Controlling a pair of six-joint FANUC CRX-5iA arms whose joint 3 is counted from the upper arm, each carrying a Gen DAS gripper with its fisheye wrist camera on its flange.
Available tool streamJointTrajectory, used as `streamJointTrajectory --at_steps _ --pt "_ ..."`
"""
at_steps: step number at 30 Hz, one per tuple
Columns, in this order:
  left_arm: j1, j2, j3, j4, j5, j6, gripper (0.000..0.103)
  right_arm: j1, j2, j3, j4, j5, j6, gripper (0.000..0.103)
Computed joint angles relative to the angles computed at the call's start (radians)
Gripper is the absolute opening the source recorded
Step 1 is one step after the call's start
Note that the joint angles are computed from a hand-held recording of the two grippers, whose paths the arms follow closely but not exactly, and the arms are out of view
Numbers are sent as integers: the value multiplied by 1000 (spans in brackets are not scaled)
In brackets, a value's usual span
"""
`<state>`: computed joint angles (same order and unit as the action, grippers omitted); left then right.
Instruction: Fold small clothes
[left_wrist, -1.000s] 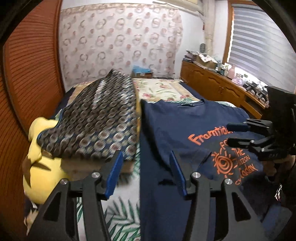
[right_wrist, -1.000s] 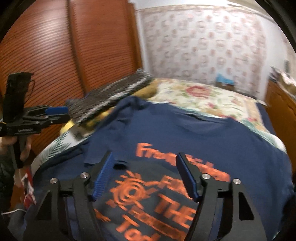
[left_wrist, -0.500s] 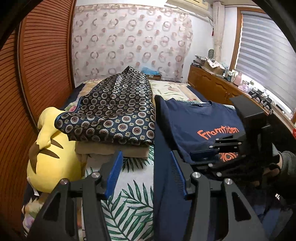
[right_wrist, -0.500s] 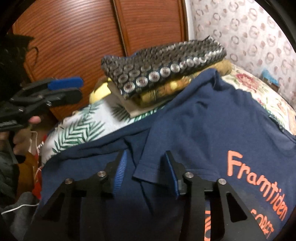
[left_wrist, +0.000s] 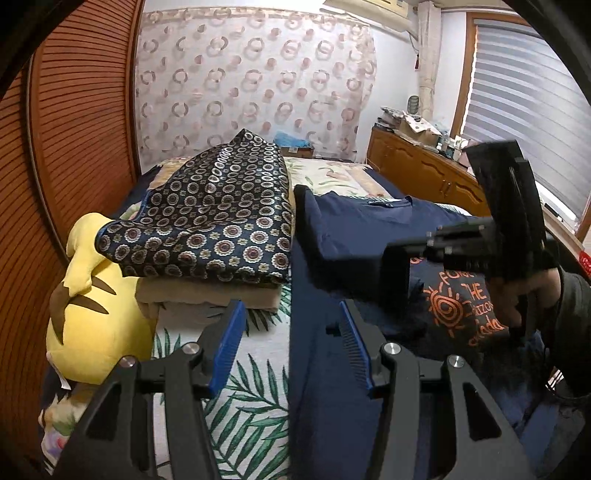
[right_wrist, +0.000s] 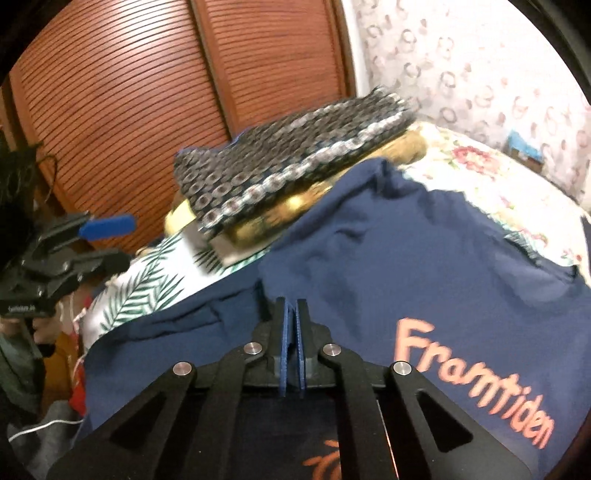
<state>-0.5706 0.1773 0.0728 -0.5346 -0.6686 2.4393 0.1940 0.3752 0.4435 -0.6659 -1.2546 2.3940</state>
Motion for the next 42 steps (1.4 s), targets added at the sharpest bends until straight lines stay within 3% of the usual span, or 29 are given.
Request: streamJointTrajectory --at_steps 7,12,14,16,17,19,22,26,34,42 --pt "-1 32 25 35 9 -43 51 -35 29 65 32 73 -90 1" --pt "6 63 47 71 16 -79 51 -4 62 54 253 231 -299 2" --pt "8 75 58 78 15 -90 51 -6 71 50 277 262 -321 2" --pt "13 87 70 96 15 -111 51 1 66 27 321 309 -357 11" --pt "14 96 80 104 15 -122 51 1 56 9 329 336 -357 21" --pt "15 111 94 126 17 -146 51 -4 38 -15 330 368 -353 21" --pt "18 135 115 164 26 -187 51 -35 30 0 278 337 -308 29" --pt "21 184 160 228 31 -266 51 -90 -9 -23 202 320 -237 58" --pt "29 327 329 343 -28 -439 51 -255 -101 -110 142 310 -121 58" --pt "25 424 454 378 -102 -502 51 -413 -90 -113 195 348 -164 58"
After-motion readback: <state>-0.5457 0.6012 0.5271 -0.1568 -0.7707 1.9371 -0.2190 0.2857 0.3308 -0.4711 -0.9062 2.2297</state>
